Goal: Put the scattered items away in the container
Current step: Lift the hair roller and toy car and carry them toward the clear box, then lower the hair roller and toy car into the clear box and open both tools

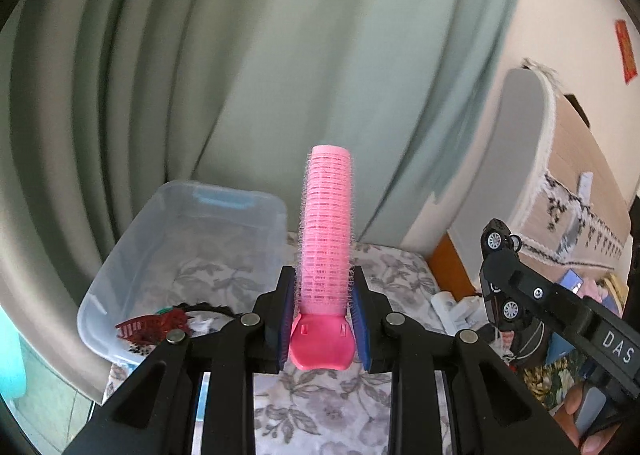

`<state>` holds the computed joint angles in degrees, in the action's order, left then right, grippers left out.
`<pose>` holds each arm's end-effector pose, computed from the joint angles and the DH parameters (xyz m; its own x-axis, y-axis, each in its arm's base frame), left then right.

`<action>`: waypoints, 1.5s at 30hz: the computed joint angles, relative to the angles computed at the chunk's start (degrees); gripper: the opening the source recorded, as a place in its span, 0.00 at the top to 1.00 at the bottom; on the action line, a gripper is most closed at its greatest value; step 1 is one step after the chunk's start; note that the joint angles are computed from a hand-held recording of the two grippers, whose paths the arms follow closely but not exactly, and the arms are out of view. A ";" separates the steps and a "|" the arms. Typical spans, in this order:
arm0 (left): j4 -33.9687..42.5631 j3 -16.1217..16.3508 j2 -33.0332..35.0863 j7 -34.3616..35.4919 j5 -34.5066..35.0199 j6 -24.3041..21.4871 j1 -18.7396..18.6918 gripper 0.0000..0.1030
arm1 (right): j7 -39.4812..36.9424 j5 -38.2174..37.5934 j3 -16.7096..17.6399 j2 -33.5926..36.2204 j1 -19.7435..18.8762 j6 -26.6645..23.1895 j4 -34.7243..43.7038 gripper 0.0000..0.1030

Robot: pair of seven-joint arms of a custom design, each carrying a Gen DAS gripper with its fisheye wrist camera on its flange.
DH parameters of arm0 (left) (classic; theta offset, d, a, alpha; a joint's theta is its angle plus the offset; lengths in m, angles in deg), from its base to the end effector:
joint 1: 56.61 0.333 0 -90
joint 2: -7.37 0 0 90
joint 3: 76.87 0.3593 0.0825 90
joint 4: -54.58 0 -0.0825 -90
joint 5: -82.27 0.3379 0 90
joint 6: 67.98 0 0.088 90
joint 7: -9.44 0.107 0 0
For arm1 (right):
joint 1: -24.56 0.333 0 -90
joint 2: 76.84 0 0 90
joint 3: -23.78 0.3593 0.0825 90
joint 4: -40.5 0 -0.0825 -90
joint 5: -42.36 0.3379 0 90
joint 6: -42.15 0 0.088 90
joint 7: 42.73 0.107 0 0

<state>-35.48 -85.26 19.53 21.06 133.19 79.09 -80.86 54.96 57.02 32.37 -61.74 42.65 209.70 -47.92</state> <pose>0.5388 -0.3453 0.6581 0.0969 -0.9592 0.2657 -0.5180 -0.2766 -0.8094 0.5994 0.2641 0.6908 0.3017 -0.8672 -0.3961 -0.5535 0.1789 -0.8134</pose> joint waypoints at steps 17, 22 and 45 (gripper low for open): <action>-14.76 -0.44 -7.60 -11.18 3.32 7.69 7.85 0.74 | -0.77 -5.93 0.00 9.90 5.81 -12.94 14.77 0.65; -16.60 -0.88 -7.99 -11.23 1.77 8.92 9.56 0.74 | -1.47 -6.30 -0.01 12.83 6.94 -16.62 19.23 0.65; -17.17 1.29 -4.12 -5.08 -8.61 12.39 11.10 0.74 | -3.29 -5.84 -1.40 31.84 9.67 -36.47 50.49 0.65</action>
<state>-52.65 -83.97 15.41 15.98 124.57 91.48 -69.76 51.67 51.18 30.97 -29.90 52.32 173.23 2.57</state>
